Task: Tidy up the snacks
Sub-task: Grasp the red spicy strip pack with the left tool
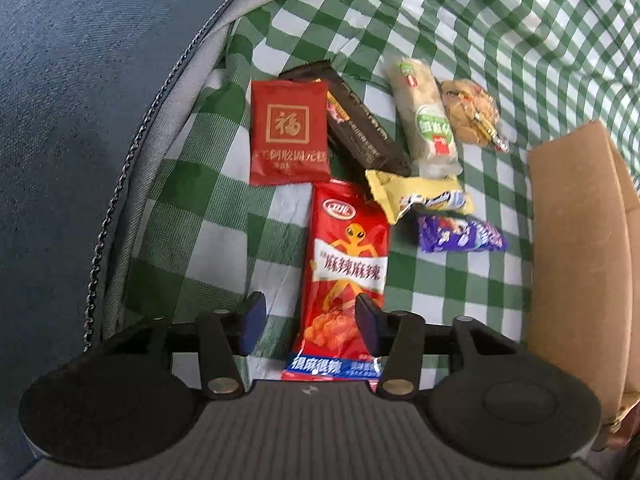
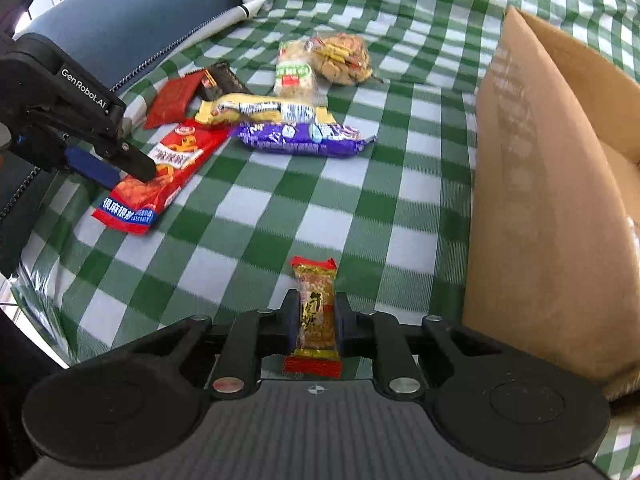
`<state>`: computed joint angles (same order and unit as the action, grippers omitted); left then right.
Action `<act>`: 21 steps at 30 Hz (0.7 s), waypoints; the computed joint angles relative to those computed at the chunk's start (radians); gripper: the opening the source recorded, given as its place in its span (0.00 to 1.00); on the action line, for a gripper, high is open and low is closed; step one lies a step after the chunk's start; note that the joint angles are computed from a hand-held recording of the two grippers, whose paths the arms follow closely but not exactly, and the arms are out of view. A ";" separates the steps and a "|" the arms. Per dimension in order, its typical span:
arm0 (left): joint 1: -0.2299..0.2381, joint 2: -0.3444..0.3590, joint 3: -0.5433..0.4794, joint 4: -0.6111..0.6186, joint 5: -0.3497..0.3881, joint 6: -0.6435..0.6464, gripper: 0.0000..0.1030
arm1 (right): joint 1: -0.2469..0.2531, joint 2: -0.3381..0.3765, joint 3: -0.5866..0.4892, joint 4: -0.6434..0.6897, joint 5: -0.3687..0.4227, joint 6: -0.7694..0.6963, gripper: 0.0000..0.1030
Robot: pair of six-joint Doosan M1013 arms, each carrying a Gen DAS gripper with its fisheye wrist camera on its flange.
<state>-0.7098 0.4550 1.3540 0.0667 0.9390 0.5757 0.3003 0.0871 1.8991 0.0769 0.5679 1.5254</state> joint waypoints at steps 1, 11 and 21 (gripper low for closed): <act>-0.001 0.000 0.000 0.005 -0.008 0.001 0.58 | -0.005 -0.001 0.000 0.018 0.001 -0.007 0.19; -0.029 0.058 -0.080 0.069 0.070 0.077 0.74 | -0.009 0.004 -0.003 0.038 0.014 -0.046 0.20; -0.072 0.102 -0.135 0.236 0.183 0.142 0.52 | -0.008 0.002 -0.001 0.026 0.010 -0.069 0.20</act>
